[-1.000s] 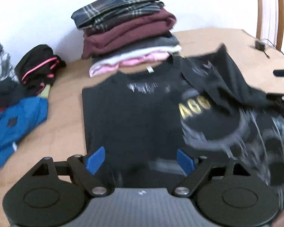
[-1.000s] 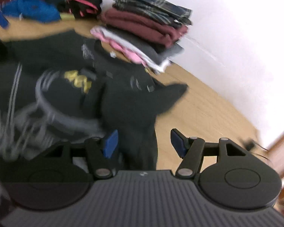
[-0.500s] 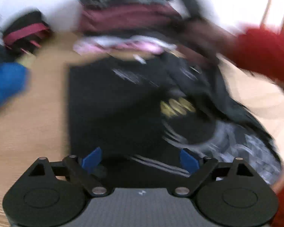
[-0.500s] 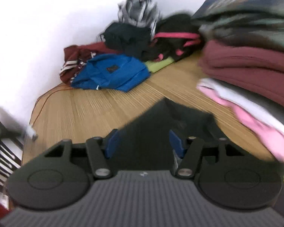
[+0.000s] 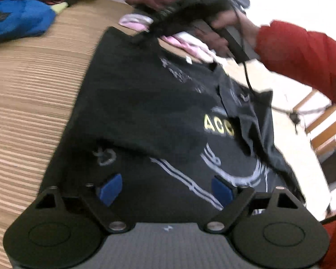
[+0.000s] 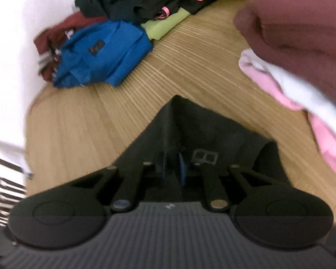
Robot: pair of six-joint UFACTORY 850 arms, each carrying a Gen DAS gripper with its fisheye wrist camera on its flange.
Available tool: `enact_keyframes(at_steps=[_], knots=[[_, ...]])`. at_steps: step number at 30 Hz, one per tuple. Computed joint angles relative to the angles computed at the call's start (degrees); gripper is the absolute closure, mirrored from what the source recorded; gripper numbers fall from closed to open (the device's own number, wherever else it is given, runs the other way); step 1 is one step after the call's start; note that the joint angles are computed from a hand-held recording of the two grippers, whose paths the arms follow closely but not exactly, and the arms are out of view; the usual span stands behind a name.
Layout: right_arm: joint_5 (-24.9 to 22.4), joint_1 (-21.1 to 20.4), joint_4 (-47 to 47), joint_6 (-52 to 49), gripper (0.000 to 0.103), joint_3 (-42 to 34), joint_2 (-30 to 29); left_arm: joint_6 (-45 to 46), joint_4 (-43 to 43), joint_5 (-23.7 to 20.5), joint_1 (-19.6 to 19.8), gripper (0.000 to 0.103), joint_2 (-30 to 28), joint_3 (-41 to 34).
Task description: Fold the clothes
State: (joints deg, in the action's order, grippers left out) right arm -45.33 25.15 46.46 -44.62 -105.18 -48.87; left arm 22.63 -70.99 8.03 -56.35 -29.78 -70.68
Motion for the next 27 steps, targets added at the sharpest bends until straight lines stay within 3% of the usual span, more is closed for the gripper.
enact_keyframes(at_steps=[2,3,4,5,8,10,15,19,22,27], knots=[[-0.7,0.0,-0.4,-0.5,0.087,0.0,0.0,-4.1,3.4,1.8,0.0,0.015,0.1,0.5],[0.3,0.4,-1.0,-1.3,0.089,0.7,0.4,-2.6,1.9,1.9,0.0,0.015,-0.1,0.3],[1.3,0.8,-1.6,-2.1,0.099,1.4,0.7,1.4,-2.0,2.0,0.1,0.015,-0.3,-0.1],[2.5,1.4,-1.9,-3.5,0.099,2.2,1.1,3.8,-4.3,1.9,0.1,0.015,-0.6,-0.4],[10.0,2.9,0.2,-7.1,0.1,5.1,3.0,1.4,-1.9,2.5,0.0,0.015,-0.3,0.3],[12.5,2.8,3.2,-6.4,0.1,4.2,2.4,0.4,-1.5,2.8,0.0,0.015,-0.5,0.2],[12.1,3.5,2.3,-6.1,0.1,-0.3,-0.5,-3.5,-0.9,3.7,0.4,0.015,0.3,1.1],[10.9,4.0,1.9,-5.4,0.1,-3.4,-2.4,9.2,-14.4,7.7,0.2,0.015,0.1,0.3],[9.7,4.1,2.4,-5.9,0.1,-5.5,-3.6,6.6,-12.4,8.3,0.6,0.014,-0.3,0.0],[9.9,4.4,10.6,-11.5,0.099,-6.0,-3.4,12.0,-16.5,7.7,0.7,0.013,-2.1,-2.4]])
